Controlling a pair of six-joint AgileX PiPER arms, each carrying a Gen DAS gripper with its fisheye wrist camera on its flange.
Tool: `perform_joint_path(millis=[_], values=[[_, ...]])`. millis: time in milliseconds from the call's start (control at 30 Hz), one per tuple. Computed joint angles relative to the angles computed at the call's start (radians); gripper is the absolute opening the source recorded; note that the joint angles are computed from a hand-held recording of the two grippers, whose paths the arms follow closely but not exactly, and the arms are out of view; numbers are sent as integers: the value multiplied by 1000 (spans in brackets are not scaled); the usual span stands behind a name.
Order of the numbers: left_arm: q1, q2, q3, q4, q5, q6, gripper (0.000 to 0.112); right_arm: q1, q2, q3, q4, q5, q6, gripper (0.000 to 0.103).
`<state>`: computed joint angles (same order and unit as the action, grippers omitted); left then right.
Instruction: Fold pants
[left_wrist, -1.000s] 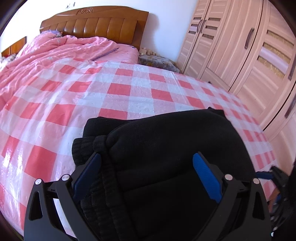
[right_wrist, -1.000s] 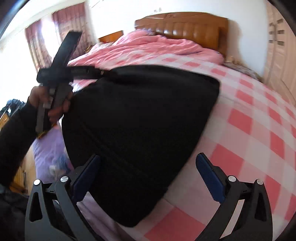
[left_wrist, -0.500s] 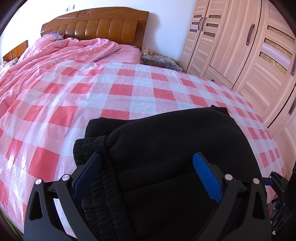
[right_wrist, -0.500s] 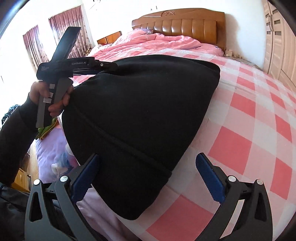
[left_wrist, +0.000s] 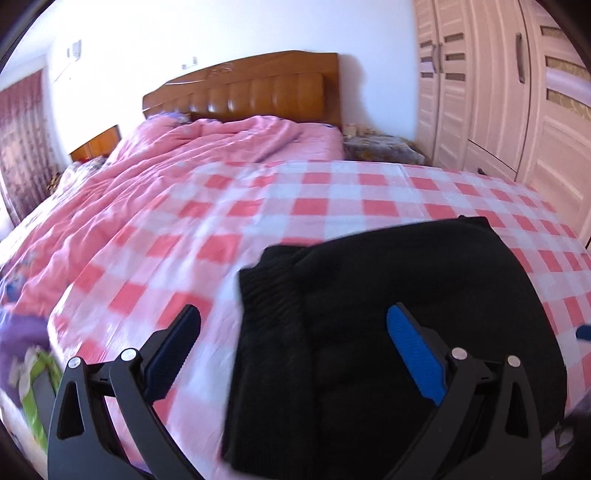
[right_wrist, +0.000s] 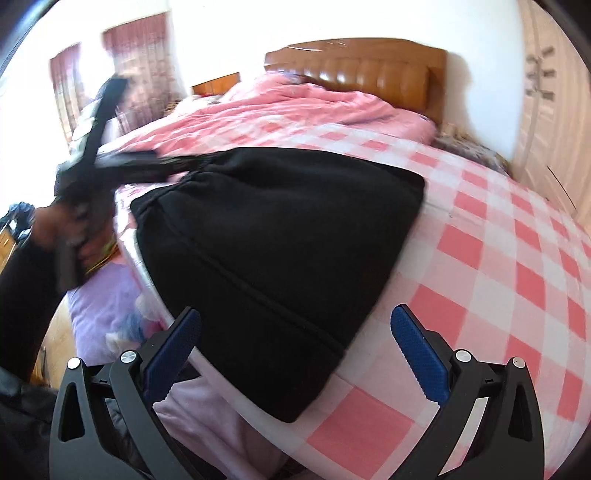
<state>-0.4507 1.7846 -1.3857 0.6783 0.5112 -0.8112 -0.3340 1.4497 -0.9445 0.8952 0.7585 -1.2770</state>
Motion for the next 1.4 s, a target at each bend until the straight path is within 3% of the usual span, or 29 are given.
perform_joint_path(millis=[100, 233, 300, 367, 467, 633, 767, 900, 1067, 1400], values=[[21, -126, 159, 7, -48, -48, 101, -47, -44, 27, 13, -4, 34, 99], [-24, -343, 417, 310, -63, -408, 101, -178, -169, 121, 129, 12, -39, 99], [-110, -416, 483, 497, 37, -608, 101, -243, -279, 189, 227, 2, -106, 99], [-247, -469, 514, 658, 208, -787, 101, -308, -365, 225, 316, 41, -172, 99], [-384, -462, 465, 719, 363, -834, 101, -356, -473, 248, 406, 74, -251, 99], [-505, -396, 434, 856, 431, -968, 101, -271, -507, 272, 338, -11, -241, 99], [-520, -280, 338, 698, 433, -877, 101, -211, -482, 317, 267, -72, -230, 99], [-475, -230, 331, 589, 329, -802, 101, -221, -460, 366, 234, -90, -257, 99], [-512, -202, 375, 573, 325, -784, 101, -324, -408, 367, 233, -3, -240, 99], [-524, -193, 391, 542, 291, -769, 101, -266, -380, 371, 190, -93, -170, 99]])
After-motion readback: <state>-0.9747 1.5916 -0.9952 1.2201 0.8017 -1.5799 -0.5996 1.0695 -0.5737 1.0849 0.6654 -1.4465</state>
